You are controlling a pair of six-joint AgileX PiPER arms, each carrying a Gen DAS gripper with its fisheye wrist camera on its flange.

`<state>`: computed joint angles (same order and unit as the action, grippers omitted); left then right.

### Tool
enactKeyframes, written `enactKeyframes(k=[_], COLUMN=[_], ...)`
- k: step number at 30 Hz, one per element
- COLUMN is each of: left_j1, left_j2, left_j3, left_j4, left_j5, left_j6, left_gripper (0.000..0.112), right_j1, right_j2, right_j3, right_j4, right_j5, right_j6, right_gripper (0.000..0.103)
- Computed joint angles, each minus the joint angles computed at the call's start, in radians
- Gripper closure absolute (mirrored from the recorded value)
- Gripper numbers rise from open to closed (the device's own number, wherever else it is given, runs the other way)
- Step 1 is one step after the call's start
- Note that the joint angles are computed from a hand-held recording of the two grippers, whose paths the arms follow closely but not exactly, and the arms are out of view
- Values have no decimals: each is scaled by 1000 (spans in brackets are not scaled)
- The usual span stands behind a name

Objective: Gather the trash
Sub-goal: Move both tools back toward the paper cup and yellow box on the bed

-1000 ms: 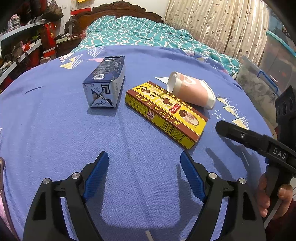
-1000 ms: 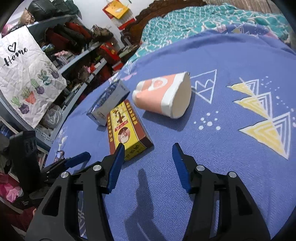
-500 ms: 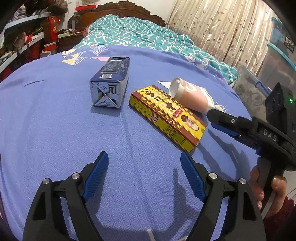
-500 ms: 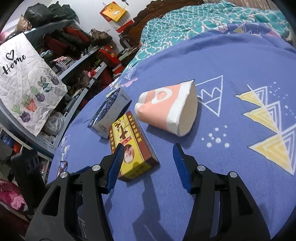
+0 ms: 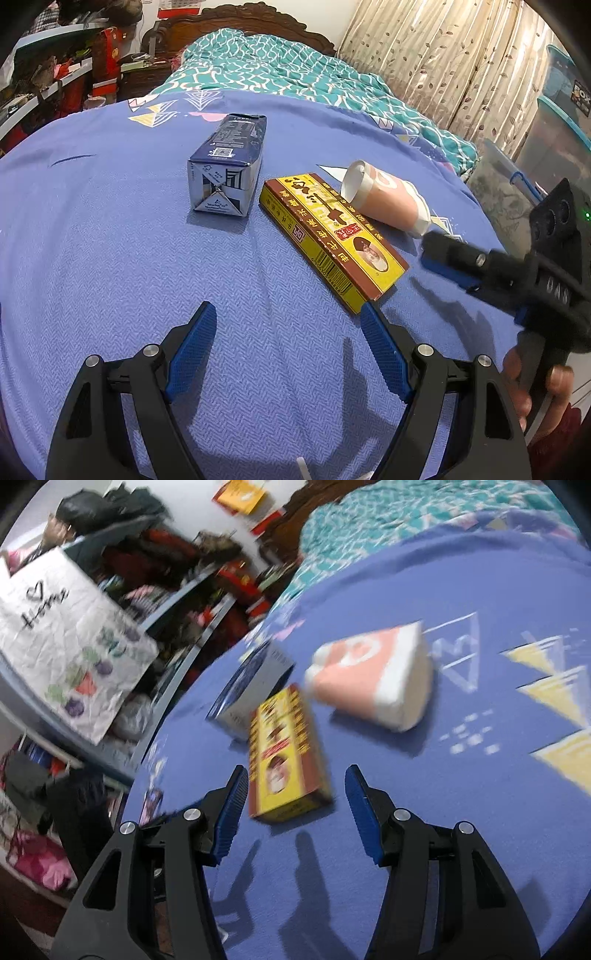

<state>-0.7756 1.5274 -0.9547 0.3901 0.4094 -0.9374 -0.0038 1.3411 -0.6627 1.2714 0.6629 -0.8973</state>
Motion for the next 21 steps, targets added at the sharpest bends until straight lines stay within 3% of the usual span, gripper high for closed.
enactKeyframes(k=[4, 7, 13, 15, 16, 17, 18, 20, 21], left_j1=[2, 4, 4, 5, 4, 4, 4, 7, 5], left_j2=[0, -2, -8, -9, -9, -9, -9, -11, -10], left_j3=[1, 1, 8, 10, 10, 10, 10, 11, 9], left_j4=[-3, -6, 0, -1, 0, 2, 3, -2, 1], left_j5=[-2, -3, -5, -7, -6, -5, -5, -6, -3], left_j6=[4, 3, -7, -8, -8, -9, -9, -3, -7], left_gripper=[36, 36, 36, 36, 36, 36, 36, 36, 36], right_j1=[-93, -172, -116, -91, -78, -77, -80, -89, -99], right_j2=[2, 86, 200, 228, 245, 258, 269, 255, 243], right_j3=[-2, -34, -162, -198, -216, -220, -215, -189, -170], right_j4=[-6, 42, 8, -34, -58, -58, -31, -5, 20], right_j5=[-4, 81, 48, 18, 12, 19, 31, 28, 38], right_j6=[60, 80, 180, 222, 250, 253, 238, 208, 175], right_gripper=[35, 32, 28, 37, 54, 64, 66, 81, 83])
